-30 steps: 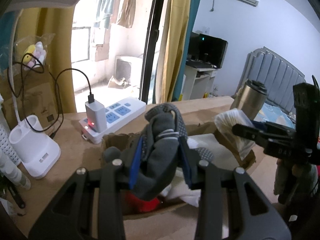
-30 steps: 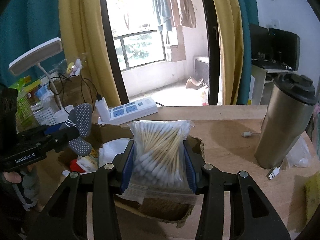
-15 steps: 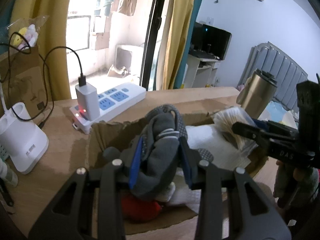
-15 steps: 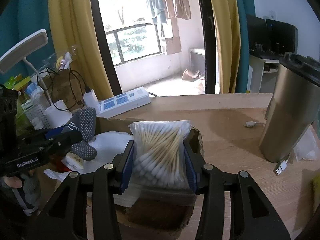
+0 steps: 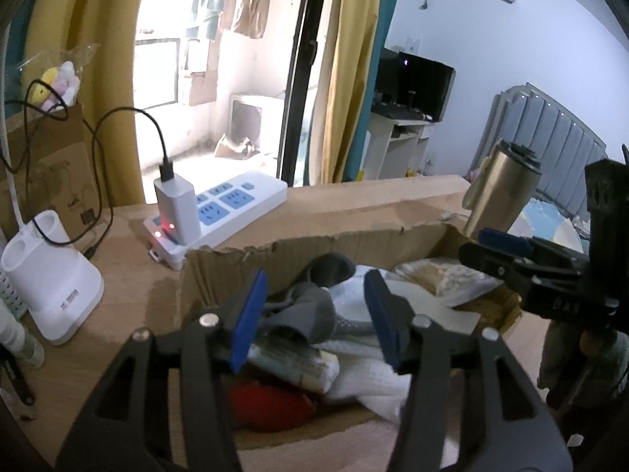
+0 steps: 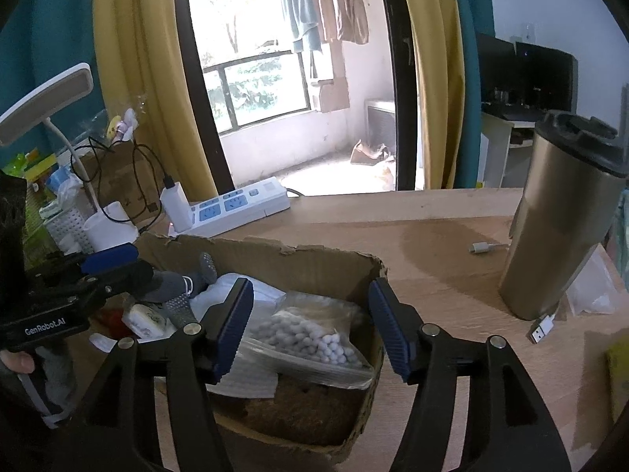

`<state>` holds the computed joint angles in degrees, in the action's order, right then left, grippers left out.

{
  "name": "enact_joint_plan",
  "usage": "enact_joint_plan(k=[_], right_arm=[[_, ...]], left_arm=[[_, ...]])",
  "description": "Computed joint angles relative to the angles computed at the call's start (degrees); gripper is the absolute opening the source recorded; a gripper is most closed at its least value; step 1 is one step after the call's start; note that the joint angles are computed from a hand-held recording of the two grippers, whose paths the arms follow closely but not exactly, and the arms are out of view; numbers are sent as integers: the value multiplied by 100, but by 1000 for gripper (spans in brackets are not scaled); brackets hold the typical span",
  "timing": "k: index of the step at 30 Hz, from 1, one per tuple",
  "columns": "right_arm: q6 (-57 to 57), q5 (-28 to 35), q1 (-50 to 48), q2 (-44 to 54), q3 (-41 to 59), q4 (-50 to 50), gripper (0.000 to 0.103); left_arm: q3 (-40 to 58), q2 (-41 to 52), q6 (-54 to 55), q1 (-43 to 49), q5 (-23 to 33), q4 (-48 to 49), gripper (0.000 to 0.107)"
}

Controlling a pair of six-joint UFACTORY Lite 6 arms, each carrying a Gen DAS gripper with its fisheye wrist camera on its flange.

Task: Organize soft objects

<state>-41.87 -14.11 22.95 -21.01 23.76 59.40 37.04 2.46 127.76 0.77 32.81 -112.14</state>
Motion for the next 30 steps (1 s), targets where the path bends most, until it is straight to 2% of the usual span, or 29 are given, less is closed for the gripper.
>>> enact_joint_plan(k=[5, 13, 15, 16, 23, 30], right_arm=[[-1202, -178, 320, -315, -31, 1312, 65], [-2690, -738, 1121, -869, -113, 3108, 65], [-2949, -940, 1355, -1017, -133, 3464, 65], [-3059, -1029, 1456, -1090, -145, 3614, 65], [-3509, -1997, 2490, -1609, -200, 4480, 65], [-3543, -3511, 4039, -2048, -172, 5097, 65]], left_arm=[[-307, -528, -155, 122, 86, 193, 54], [-866, -1528, -865, 536, 378, 1016, 56], [-979, -1756, -1092, 694, 518, 1254, 68], [-1035, -1875, -1205, 797, 625, 1369, 70], [-1589, -2959, -1912, 1349, 1051, 2210, 73], [-2061, -4238, -2736, 2208, 1784, 3248, 75]])
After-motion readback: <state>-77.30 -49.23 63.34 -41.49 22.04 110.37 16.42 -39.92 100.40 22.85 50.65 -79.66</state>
